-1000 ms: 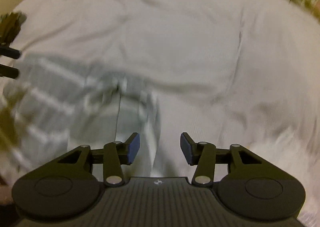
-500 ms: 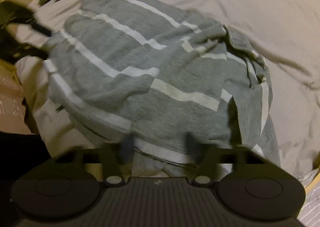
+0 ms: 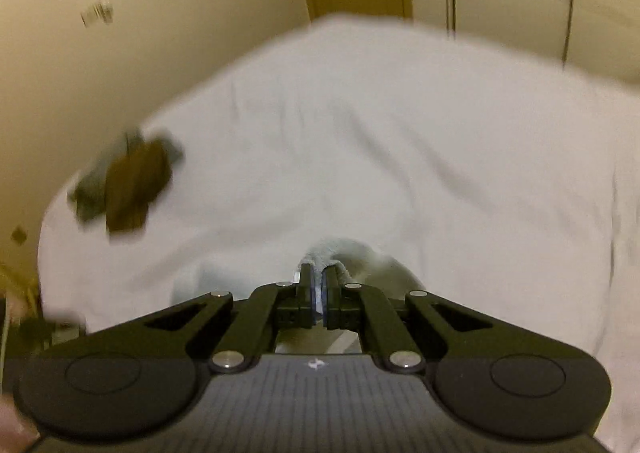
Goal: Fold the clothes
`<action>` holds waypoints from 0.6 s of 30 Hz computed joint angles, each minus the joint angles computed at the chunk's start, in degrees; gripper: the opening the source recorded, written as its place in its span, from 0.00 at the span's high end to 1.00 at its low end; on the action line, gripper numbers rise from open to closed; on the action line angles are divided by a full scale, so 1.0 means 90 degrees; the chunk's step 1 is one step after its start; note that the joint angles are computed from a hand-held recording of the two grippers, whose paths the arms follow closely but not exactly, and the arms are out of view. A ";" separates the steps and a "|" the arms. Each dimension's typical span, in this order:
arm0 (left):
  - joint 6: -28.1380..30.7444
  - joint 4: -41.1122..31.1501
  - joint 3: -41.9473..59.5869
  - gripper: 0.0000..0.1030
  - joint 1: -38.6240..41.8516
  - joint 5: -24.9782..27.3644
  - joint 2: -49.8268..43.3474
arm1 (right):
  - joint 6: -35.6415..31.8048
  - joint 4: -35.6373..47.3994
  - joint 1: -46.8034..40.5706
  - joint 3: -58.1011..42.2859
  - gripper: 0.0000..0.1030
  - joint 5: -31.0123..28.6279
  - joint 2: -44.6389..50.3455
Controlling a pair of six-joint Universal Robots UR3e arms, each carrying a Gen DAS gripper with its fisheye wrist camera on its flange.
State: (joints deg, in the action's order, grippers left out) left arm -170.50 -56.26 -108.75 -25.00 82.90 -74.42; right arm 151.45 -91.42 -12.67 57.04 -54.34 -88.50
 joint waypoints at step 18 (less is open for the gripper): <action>0.2229 0.0901 0.2161 0.31 -0.0135 -0.0657 -0.2758 | -0.0534 0.1878 -0.3208 0.4401 0.65 -0.2149 -0.4361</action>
